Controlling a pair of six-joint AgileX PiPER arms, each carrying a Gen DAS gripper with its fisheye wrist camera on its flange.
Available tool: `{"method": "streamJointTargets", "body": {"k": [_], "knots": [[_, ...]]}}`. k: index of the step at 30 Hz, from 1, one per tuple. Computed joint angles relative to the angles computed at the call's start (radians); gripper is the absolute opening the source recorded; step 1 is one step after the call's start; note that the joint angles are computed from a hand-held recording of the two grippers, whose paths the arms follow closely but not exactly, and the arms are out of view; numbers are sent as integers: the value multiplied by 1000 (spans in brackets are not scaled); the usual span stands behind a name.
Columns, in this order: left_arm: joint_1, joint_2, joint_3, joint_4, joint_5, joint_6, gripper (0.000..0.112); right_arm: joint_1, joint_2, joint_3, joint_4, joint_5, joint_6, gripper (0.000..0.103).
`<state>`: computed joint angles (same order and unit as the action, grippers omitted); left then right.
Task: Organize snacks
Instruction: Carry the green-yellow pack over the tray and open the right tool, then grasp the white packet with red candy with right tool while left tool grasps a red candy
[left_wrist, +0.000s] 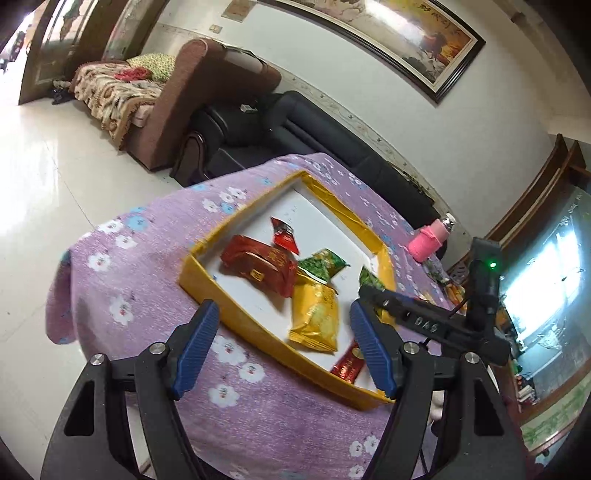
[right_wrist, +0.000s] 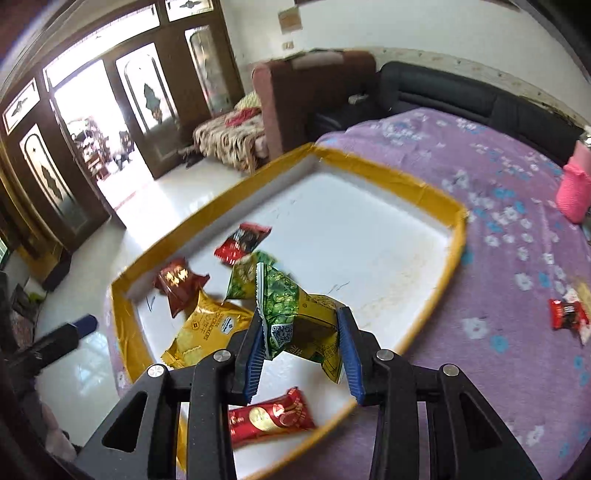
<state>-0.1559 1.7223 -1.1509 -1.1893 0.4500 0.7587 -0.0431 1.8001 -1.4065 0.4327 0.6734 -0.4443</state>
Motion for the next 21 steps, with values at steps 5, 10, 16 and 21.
{"method": "streamJointTargets", "body": {"k": [5,10,16,21], "knots": [[2,-9,-9,87,-28,-81,82,26,25,9,4,-9,19,43],[20,3,10,-155,72,170,82,-64,-56,48,145,16,-98,60],[-36,23,-47,-73,128,147,82,-286,-116,36,121,27,-119,60],[-88,31,-82,-24,152,136,82,-512,-14,-106,27,28,0,61]]}}
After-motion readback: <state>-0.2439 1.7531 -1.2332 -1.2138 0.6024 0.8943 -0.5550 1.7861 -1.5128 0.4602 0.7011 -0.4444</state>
